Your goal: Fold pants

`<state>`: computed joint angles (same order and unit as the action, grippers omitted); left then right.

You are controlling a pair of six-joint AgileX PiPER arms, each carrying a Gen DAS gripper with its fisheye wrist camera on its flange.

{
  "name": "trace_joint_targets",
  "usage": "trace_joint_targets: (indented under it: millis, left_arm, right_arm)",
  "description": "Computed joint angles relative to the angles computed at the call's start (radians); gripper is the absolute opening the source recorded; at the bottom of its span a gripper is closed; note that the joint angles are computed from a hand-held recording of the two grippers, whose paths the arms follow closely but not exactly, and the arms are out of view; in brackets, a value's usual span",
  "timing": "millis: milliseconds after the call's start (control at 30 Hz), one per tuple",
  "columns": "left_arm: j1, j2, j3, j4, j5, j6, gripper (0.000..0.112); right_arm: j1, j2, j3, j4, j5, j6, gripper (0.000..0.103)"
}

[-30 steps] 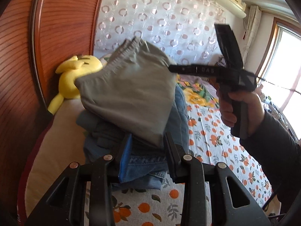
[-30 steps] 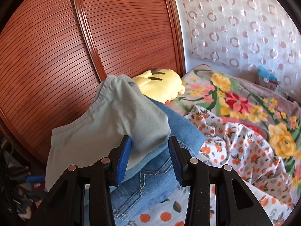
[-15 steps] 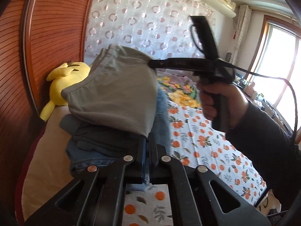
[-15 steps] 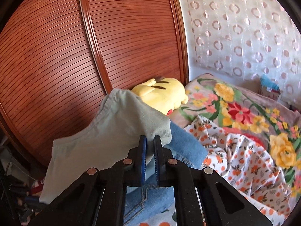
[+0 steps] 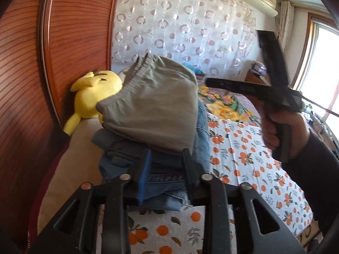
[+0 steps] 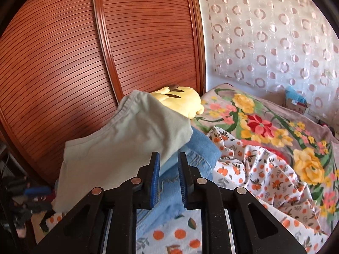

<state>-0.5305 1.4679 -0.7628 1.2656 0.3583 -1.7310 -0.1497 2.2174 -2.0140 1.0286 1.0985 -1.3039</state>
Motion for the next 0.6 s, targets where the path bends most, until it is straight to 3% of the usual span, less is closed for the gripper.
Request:
trace_joint_targets:
  millis: [133, 300, 467, 600]
  left_arm:
    - [-0.023, 0.005, -0.008, 0.004, 0.039, 0.009, 0.046]
    - [-0.085, 0.034, -0.041, 0.010, 0.103, 0.025, 0.047]
    - [-0.146, 0.062, -0.083, 0.002, 0.105, 0.045, 0.052]
    - [-0.203, 0.096, -0.125, 0.050, 0.116, 0.012, 0.077]
  right_arm:
    - [-0.040, -0.115, 0.214, 0.057, -0.028, -0.111, 0.021]
    - [-0.122, -0.245, 0.463, 0.123, -0.050, -0.243, 0.022]
    - [-0.237, -0.358, 0.680, 0.165, -0.079, -0.349, 0.024]
    - [-0.337, -0.431, 0.798, 0.185, -0.079, -0.416, 0.026]
